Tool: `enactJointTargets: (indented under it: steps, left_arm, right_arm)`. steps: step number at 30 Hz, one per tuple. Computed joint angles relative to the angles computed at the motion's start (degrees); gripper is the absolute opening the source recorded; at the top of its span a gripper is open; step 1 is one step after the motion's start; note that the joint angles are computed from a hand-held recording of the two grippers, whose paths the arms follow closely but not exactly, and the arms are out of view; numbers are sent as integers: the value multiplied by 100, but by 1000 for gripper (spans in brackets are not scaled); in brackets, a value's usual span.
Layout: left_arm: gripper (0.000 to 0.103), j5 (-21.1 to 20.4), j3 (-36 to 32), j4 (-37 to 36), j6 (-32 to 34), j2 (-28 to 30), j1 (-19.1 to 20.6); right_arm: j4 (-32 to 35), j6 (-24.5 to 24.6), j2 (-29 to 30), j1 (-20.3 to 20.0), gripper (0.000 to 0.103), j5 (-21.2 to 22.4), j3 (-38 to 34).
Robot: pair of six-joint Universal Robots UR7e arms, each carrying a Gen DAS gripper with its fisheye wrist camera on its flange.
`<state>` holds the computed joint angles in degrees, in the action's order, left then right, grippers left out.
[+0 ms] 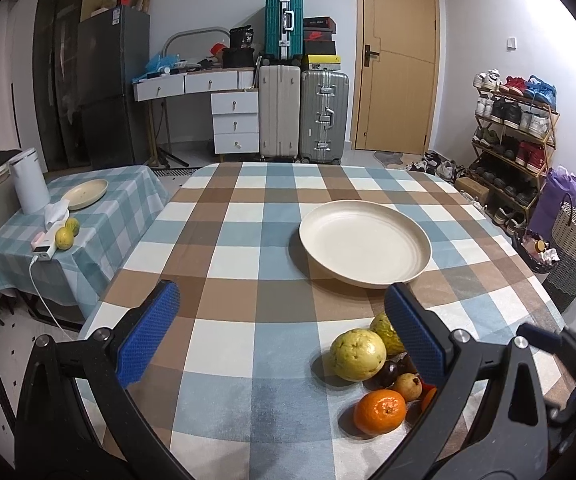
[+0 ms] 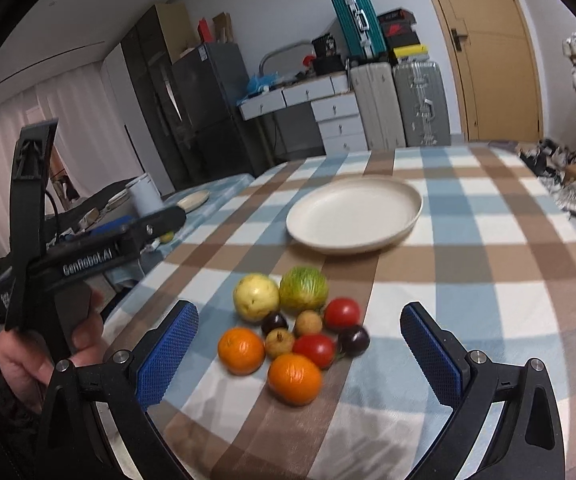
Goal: Organize fruits
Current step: 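Lower the right gripper onto the large orange and close it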
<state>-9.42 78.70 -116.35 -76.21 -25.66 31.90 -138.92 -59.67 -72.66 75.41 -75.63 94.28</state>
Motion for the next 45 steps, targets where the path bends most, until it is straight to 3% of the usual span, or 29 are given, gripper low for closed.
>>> enactJointTargets:
  steps: [18,25,27,31,34,42,44,45]
  left_arm:
    - [102,-63,241,-467,91,-77,183]
    - [102,-61,276,-608,216,-65,189]
    - [102,-64,284,-664,257,-63,185]
    - [102,-69,273,-600,193,-61,190]
    - [102,-59,274,-592,193,-57,189]
    - [102,-67,325,-541,109,-89,197]
    - [102,-73,308,-546,138,-81,201]
    - [102,-81,309,-503,92,-86,205]
  right_arm:
    - [408,-306,171,-118,103,-451,114]
    - [44,-356,114,-111,103,-472,314]
    - [134,-348,137,-106,100,-492,270]
    - [294,-319,190,-95,82,-550,199]
    - [275,-279,209,-86,79,-597,194]
    - [250,-344,231,-48,52,-763,205]
    - [291,-275,253,-67,41,-744,168]
    - [318,-253,259,-76,41,-727,149]
